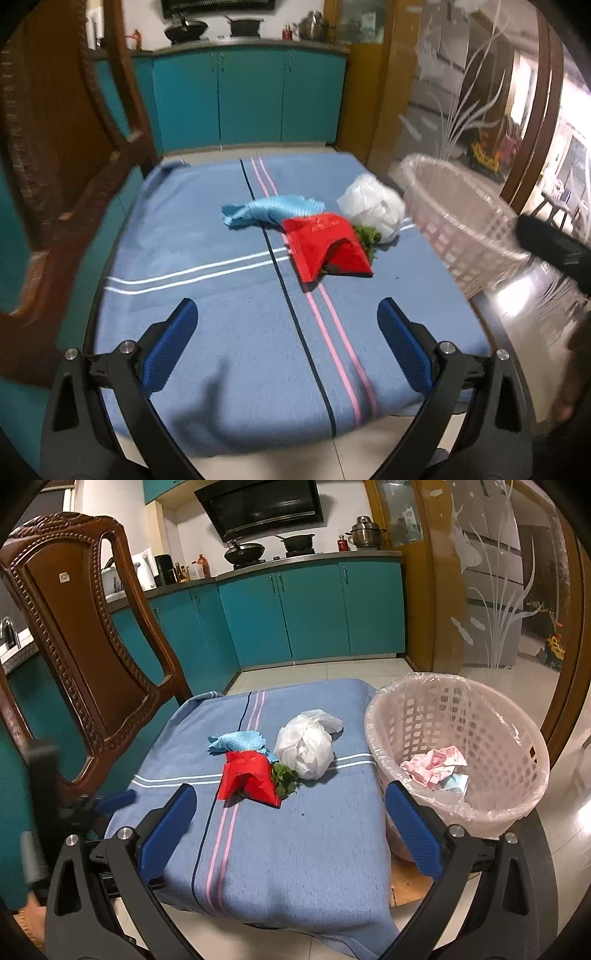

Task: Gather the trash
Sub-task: 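Grasp the red snack packet with the left gripper while the right grasps the green leaf, then lift the red packet with the left gripper while the right lifts the green leaf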

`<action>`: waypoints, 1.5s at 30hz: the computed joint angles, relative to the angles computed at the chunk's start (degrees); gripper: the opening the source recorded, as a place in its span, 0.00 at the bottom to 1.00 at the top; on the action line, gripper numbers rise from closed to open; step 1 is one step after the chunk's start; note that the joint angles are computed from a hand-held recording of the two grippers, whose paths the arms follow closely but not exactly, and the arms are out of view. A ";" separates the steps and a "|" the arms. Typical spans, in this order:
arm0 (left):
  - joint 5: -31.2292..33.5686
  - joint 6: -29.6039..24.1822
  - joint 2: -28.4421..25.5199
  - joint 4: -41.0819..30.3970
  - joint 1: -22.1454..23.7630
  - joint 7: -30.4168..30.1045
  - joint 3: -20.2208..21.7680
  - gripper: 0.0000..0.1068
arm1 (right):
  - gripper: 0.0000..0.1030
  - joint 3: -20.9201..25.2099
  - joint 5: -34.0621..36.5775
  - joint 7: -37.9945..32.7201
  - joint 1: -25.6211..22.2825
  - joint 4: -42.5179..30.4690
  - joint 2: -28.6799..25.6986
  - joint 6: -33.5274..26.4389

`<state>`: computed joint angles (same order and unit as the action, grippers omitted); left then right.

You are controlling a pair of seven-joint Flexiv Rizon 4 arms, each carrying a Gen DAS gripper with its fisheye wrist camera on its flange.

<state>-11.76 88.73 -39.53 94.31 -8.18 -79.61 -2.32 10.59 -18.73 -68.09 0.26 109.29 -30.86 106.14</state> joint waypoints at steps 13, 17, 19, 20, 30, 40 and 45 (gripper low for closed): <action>1.24 -17.25 -12.91 -21.88 -0.55 4.00 0.46 0.25 | 0.97 8.31 -3.73 -0.56 -8.03 -2.13 -2.36 -2.52; -0.86 -13.48 -9.32 -15.24 3.09 7.54 -4.82 0.15 | 0.97 8.64 -4.12 -1.61 -7.65 -3.05 -3.60 -4.57; -1.66 -10.75 -5.98 -10.36 4.37 8.61 -5.83 0.15 | 0.95 8.00 -3.68 -2.27 -6.46 -4.12 -4.58 -6.33; -2.54 -8.06 -3.32 -6.41 5.88 9.13 -7.16 0.15 | 0.93 7.55 -3.38 -2.70 -5.63 -4.99 -5.22 -7.48; -5.50 16.71 13.59 19.18 21.06 2.25 -20.75 0.15 | 0.68 7.14 1.64 -5.17 0.27 -18.39 -13.73 -20.41; 2.42 13.18 12.76 17.89 26.94 -3.54 -24.92 0.15 | 0.05 8.35 10.33 -9.90 1.30 -25.98 -16.97 -26.31; 3.92 12.53 12.06 17.65 29.96 -3.56 -27.93 0.16 | 0.04 18.87 17.39 -20.42 -7.32 -19.26 -12.10 -23.84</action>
